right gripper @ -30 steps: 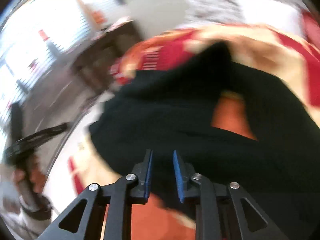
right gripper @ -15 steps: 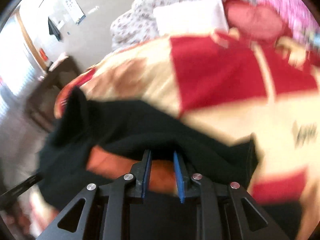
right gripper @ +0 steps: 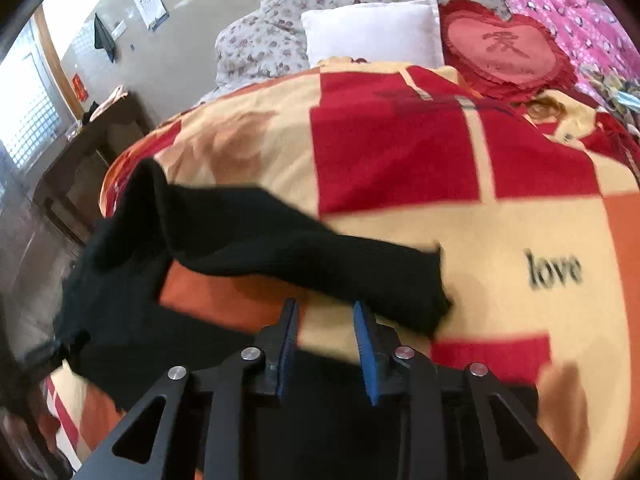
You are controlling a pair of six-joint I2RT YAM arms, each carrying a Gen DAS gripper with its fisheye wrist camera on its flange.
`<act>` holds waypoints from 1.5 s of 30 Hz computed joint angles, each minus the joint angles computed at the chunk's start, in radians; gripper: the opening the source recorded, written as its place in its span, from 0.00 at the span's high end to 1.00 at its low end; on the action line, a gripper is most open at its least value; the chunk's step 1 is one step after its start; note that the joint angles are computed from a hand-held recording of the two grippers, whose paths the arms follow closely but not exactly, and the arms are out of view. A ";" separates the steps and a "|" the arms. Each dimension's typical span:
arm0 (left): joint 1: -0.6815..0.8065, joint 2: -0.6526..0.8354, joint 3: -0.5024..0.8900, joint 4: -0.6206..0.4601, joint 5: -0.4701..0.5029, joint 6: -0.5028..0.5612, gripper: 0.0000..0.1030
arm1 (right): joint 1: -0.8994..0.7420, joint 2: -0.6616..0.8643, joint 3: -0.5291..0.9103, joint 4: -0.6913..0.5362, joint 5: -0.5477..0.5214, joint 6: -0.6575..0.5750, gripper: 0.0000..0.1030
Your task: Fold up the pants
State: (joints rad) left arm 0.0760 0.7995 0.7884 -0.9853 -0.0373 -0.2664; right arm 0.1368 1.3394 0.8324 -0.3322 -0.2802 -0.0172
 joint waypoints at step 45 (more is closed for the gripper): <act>0.281 0.252 0.211 0.052 0.288 0.114 0.39 | 0.381 0.081 0.158 0.079 0.117 0.085 0.56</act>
State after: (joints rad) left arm 0.3567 1.0518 0.9991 -0.9338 0.2506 -0.1521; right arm 0.5178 1.4200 0.9903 -0.2534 -0.1634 0.0683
